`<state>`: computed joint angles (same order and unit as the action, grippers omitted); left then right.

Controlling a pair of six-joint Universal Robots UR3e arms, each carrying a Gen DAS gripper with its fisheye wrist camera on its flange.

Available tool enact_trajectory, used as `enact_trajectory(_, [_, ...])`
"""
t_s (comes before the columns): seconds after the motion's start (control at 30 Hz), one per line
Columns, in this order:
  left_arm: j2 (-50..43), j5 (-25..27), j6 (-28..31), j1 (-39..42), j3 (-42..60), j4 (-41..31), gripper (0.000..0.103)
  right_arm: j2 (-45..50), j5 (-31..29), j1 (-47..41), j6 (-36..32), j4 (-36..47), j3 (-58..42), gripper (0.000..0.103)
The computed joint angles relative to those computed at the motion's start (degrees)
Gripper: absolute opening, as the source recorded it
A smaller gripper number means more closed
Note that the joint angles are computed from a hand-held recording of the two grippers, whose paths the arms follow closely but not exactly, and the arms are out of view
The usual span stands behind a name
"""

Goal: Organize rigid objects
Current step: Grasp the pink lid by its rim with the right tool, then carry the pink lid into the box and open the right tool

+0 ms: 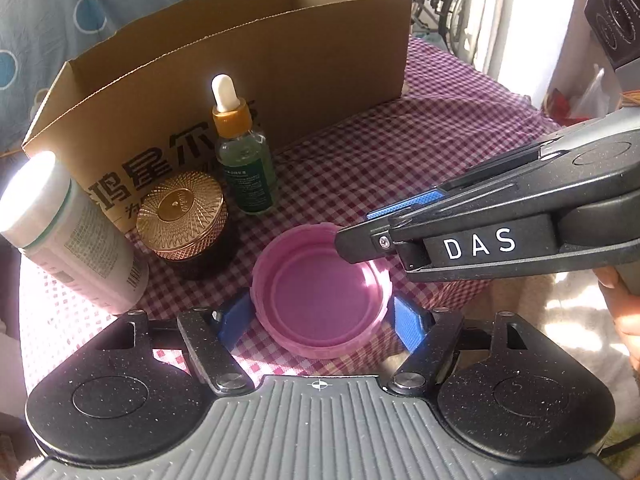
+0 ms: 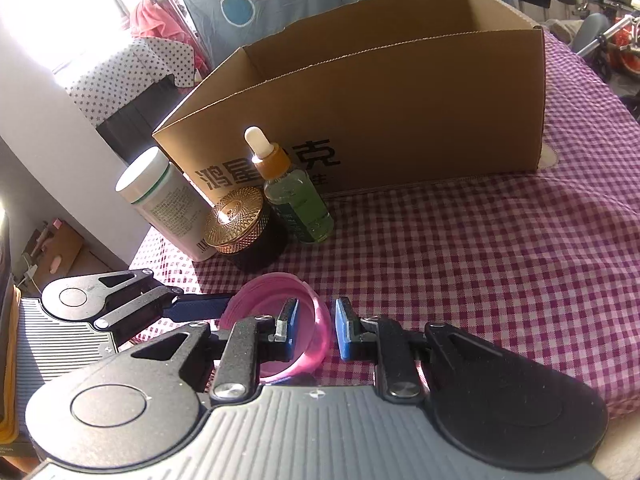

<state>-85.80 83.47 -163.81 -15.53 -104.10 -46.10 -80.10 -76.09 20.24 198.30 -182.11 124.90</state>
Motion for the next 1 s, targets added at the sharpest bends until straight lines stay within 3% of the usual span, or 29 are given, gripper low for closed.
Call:
enact_trajectory(0.57, [-4.23,1.94,-1.48,-1.67,1.74,3.64,0.076,1.26,2.36,-1.76,-0.94,-2.87,1.94,0.021])
enact_trajectory(1.0, [-2.24,2.15,-1.54,-1.82,-0.34,6.32,0.074,0.79,0.17,0.30,-0.88,-3.12,1.17,0.017])
